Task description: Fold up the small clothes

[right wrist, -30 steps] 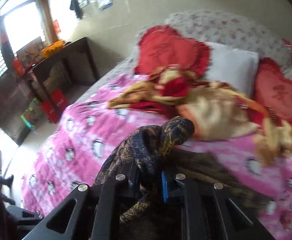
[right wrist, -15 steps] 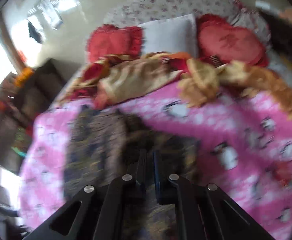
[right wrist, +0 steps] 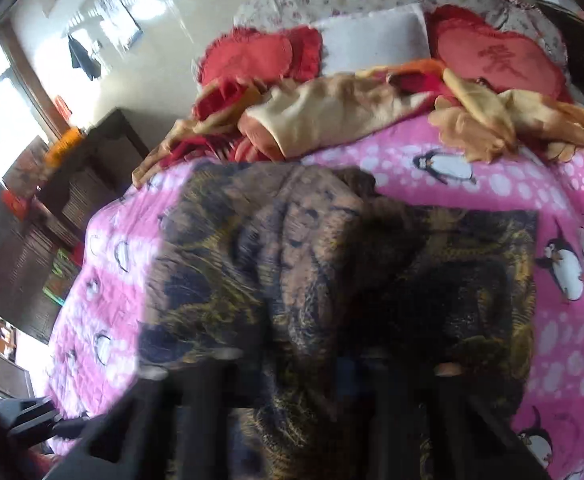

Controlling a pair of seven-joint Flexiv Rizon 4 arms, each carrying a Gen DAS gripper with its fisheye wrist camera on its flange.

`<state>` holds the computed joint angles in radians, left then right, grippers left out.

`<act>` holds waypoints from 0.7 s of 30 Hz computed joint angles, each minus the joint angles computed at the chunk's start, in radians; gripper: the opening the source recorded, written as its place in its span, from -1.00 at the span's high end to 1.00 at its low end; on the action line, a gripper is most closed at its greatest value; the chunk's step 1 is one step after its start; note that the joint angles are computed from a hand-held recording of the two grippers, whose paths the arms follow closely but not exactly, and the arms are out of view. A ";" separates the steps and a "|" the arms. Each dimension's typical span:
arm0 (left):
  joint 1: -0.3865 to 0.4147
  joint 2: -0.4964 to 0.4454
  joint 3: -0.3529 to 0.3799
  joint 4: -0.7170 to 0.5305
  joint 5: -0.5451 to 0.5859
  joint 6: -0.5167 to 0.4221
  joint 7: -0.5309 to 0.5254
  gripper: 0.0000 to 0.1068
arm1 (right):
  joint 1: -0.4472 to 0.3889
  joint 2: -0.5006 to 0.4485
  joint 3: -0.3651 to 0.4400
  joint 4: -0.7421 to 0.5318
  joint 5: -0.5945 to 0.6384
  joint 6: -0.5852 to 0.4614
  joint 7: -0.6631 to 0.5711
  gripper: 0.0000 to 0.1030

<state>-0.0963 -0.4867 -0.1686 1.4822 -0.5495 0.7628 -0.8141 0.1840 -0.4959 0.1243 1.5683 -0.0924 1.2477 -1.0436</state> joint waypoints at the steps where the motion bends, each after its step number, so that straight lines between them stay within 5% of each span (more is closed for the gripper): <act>1: 0.006 -0.002 -0.008 0.001 -0.015 0.007 0.013 0.23 | 0.018 0.032 -0.025 0.034 -0.033 0.020 0.004 0.76; 6: -0.011 -0.023 -0.020 -0.026 -0.021 0.024 0.023 0.23 | 0.043 0.143 -0.094 0.123 -0.167 -0.062 0.047 0.76; 10: -0.057 -0.077 0.003 -0.092 0.063 -0.010 -0.040 0.23 | 0.020 0.116 -0.104 0.094 -0.187 -0.150 0.128 0.76; 12: -0.066 -0.083 0.007 -0.092 0.093 0.005 -0.047 0.23 | 0.000 0.114 -0.077 0.103 -0.157 -0.131 0.111 0.54; 14: -0.061 -0.075 -0.001 -0.074 0.091 0.023 -0.043 0.23 | -0.027 0.155 -0.041 0.150 -0.096 -0.077 0.096 -0.33; 17: -0.054 -0.072 -0.009 -0.066 0.084 0.028 -0.041 0.23 | -0.042 0.239 -0.006 0.284 -0.042 0.048 0.079 -0.37; 21: -0.057 -0.070 -0.006 -0.066 0.092 0.032 -0.055 0.22 | -0.004 0.287 -0.007 0.408 -0.059 0.083 0.109 -0.29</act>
<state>-0.1534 -0.5566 -0.1747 1.4166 -0.4574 0.7944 -0.8696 0.1800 -0.2086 0.1173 1.9765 -0.1518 1.3307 -0.9344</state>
